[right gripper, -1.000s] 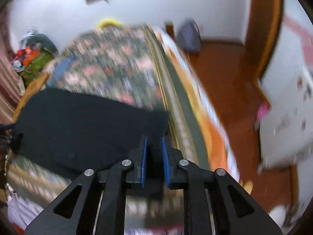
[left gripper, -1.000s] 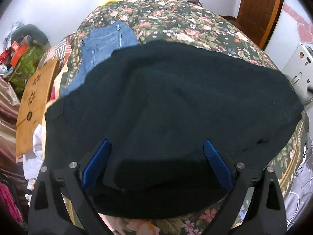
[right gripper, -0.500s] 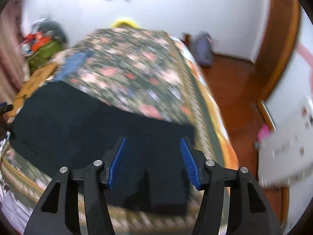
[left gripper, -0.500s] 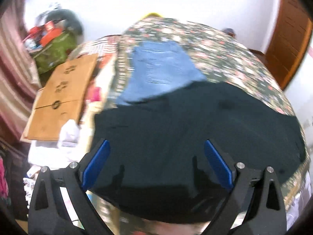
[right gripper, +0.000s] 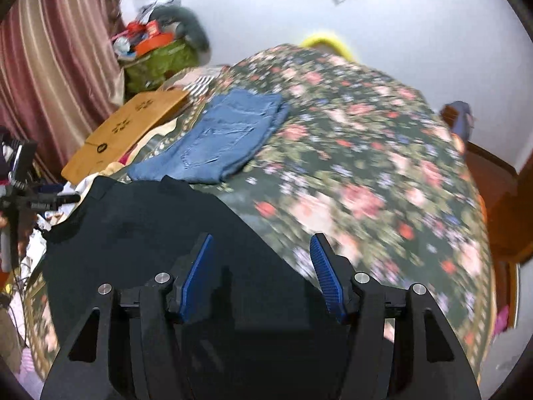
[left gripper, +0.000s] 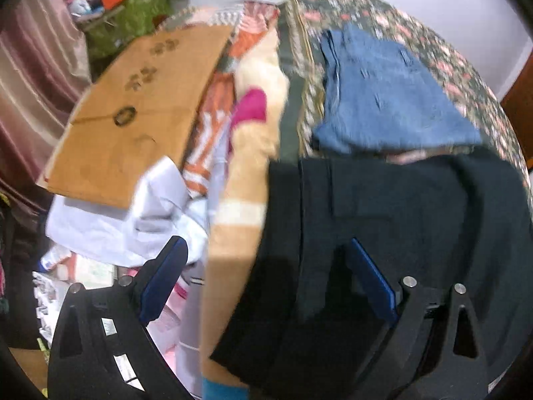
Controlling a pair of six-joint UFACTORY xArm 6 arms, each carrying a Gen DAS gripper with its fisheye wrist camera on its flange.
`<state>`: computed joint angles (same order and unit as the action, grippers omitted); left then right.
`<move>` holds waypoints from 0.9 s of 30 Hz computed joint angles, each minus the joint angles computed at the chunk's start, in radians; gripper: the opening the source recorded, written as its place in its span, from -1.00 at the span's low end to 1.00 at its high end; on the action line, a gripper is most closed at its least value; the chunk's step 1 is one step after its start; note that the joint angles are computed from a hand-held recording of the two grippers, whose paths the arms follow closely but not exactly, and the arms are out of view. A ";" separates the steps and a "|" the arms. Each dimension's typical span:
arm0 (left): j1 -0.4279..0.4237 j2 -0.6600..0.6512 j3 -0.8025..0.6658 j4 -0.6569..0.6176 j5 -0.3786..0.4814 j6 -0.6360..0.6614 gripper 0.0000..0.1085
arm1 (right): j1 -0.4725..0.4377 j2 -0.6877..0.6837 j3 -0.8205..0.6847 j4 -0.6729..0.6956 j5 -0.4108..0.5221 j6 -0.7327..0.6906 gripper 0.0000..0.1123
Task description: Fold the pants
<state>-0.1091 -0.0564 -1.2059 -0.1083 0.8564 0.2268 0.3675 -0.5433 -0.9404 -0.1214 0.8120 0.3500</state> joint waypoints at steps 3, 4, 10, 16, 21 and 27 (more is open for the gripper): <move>0.000 0.002 0.032 -0.049 0.034 0.053 0.80 | -0.006 0.091 -0.044 0.097 -0.020 -0.062 0.00; 0.001 -0.004 0.044 -0.059 0.029 0.056 0.80 | -0.010 0.122 -0.058 0.140 -0.028 -0.088 0.00; -0.002 -0.101 0.143 -0.058 -0.026 0.054 0.17 | 0.009 0.200 -0.091 0.291 -0.010 -0.173 -0.34; -0.038 -0.174 0.203 0.098 -0.052 -0.020 -0.90 | 0.061 0.197 -0.076 0.170 -0.056 -0.149 -0.80; -0.024 -0.217 0.232 0.075 -0.015 -0.011 -0.90 | 0.063 0.244 -0.116 0.079 -0.069 -0.119 -0.90; -0.032 -0.300 0.285 0.095 0.014 -0.020 -0.90 | 0.032 0.328 -0.217 0.168 -0.022 -0.197 -0.92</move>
<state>-0.1408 -0.3561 -0.9214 -0.0132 0.8707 0.2063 0.3997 -0.2155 -1.1571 0.0471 0.7897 0.1528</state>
